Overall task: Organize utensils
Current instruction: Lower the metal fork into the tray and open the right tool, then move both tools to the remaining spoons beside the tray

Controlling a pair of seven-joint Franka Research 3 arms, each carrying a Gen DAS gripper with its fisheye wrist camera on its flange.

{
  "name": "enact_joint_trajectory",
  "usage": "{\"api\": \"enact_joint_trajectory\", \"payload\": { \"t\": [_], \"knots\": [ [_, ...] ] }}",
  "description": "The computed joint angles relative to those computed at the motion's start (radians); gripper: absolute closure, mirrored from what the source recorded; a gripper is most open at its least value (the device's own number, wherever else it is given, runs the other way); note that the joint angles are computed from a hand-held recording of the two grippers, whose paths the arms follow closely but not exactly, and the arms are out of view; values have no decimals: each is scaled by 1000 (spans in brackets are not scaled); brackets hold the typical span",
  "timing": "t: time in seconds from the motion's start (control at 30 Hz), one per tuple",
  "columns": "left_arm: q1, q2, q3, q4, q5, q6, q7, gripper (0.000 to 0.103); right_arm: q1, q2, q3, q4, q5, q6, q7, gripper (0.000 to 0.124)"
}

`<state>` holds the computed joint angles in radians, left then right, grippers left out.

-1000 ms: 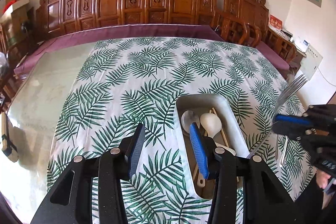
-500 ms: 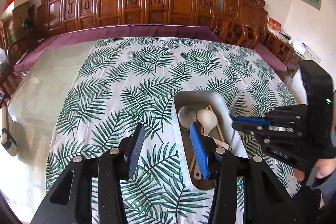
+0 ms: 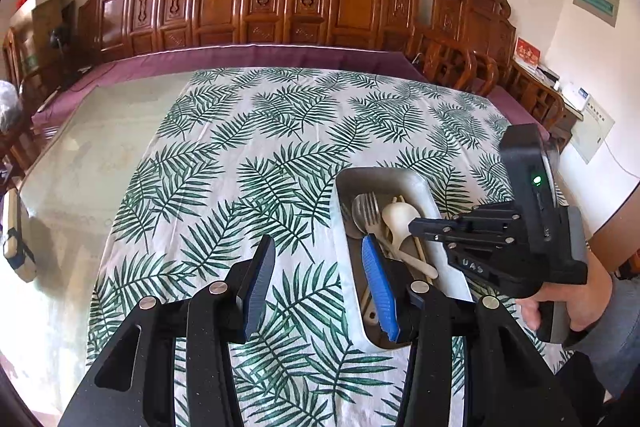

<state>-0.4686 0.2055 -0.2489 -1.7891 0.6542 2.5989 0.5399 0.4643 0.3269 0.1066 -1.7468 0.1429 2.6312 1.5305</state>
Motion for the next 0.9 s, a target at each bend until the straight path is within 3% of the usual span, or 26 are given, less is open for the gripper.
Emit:
{"api": "enact_joint_trajectory", "payload": {
  "t": [0.1, 0.2, 0.3, 0.57, 0.7, 0.8, 0.9],
  "knots": [
    [-9, 5, -3, 8, 4, -3, -7, 60, -17, -64, 8, -76, 29, 53, -23, 123],
    [-25, 22, -4, 28, 18, -6, -24, 51, -35, -170, 9, -202, 60, 117, -33, 123],
    [-40, 49, -10, 60, 10, -11, -16, 50, -59, -299, 5, -354, 97, 166, -34, 123],
    [-106, 158, -17, 191, -39, -15, 47, 49, -192, -558, 16, -671, -53, 192, 150, 122],
    [-144, 220, -14, 264, -67, -24, 86, 49, -277, -596, 36, -754, -126, 190, 251, 108],
    [-174, 266, -10, 317, -88, -42, 113, 49, -289, -587, 28, -780, -126, 192, 278, 92],
    [-198, 292, -3, 348, -106, -57, 124, 49, -282, -554, 22, -781, -109, 213, 293, 87]
  ]
}}
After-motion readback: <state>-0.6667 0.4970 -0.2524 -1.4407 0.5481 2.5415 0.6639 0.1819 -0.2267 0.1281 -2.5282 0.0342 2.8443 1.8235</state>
